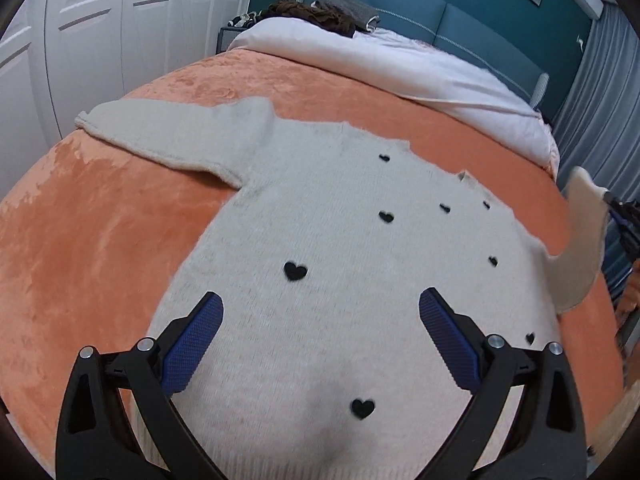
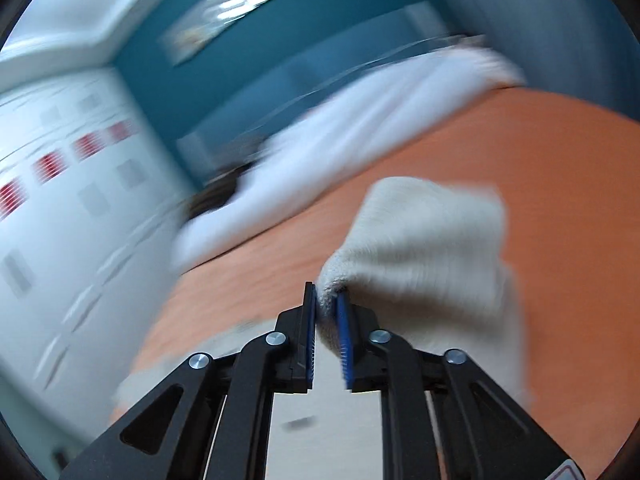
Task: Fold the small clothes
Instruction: 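Grasp a sleeve cuff with the right tool and fold it across the body, then open the right tool to release the folded sleeve, then grasp the other sleeve cuff with the left tool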
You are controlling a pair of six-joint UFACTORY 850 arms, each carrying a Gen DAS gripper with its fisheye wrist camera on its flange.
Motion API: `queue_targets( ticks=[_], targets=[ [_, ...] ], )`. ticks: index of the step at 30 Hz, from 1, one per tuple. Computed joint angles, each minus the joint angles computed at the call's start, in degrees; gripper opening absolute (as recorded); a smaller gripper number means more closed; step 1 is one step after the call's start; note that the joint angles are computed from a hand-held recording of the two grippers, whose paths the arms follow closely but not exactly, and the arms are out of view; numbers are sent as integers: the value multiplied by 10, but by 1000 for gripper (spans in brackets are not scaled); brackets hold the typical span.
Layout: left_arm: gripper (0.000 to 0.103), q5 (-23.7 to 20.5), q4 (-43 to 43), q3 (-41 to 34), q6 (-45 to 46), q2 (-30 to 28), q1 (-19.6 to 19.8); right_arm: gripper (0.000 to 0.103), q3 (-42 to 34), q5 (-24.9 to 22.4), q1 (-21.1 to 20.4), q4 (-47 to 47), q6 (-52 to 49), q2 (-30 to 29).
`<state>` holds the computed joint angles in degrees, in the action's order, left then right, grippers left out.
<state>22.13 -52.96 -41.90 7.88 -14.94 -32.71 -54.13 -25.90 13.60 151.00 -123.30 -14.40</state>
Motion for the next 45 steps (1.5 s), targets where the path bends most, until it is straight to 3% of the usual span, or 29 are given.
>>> queue_targets(
  ticks=[2, 3, 6, 10, 13, 17, 21, 22, 24, 25, 26, 27, 30, 33, 35, 38, 40, 43, 45],
  targets=[
    [97, -6, 109, -9, -112, -3, 19, 36, -26, -25, 56, -71, 52, -41],
    [98, -12, 166, -17, -172, -8, 29, 43, -35, -16, 79, -71, 45, -59],
    [98, -38, 337, -52, -352, -35, 59, 43, -29, 20, 122, 10, -9, -94],
    [98, -51, 555, -122, -569, -104, 92, 49, 64, -18, 94, 60, 45, -68],
    [98, -78, 606, -201, -627, -167, 106, 50, 113, -25, 69, 82, 61, -49],
    [98, -83, 774, -293, -853, -240, 130, 50, 112, -63, 21, 16, 153, -67],
    [96, -119, 828, -368, -952, -294, 141, 50, 80, -80, 15, -3, 186, -100],
    [89, -136, 885, -388, -1008, -305, 142, 50, 73, -79, 14, -9, 190, -103],
    [59, -147, 1005, -417, -1121, -326, 143, 50, 51, -68, 20, -7, 195, -120],
    [24, -125, 1055, -428, -1168, -338, 146, 50, 40, -59, 23, -1, 194, -127],
    [9, -105, 1081, -431, -1191, -345, 148, 50, 31, -50, 25, 6, 191, -132],
    [9, -101, 1083, -429, -1191, -343, 150, 46, 24, -42, 26, 15, 186, -136],
    [8, -91, 968, -394, -1059, -302, 149, 10, 9, -19, 24, 42, 166, -134],
    [8, -18, 816, -306, -879, -233, 147, 9, 42, -68, 16, 93, 107, -97],
    [8, -1, 757, -256, -801, -202, 142, 8, 65, -83, 15, 127, 54, -81],
    [8, -51, 800, -249, -832, -228, 138, 5, 25, 7, 9, 38, 121, -146],
    [8, -60, 818, -251, -865, -248, 136, 5, 31, -2, 4, 24, 145, -132],
    [8, -44, 754, -242, -808, -245, 133, 5, 55, -31, 15, 102, 52, -94],
    [8, -53, 758, -248, -816, -248, 131, 5, 28, 39, 18, 91, 39, -117]
  ],
)
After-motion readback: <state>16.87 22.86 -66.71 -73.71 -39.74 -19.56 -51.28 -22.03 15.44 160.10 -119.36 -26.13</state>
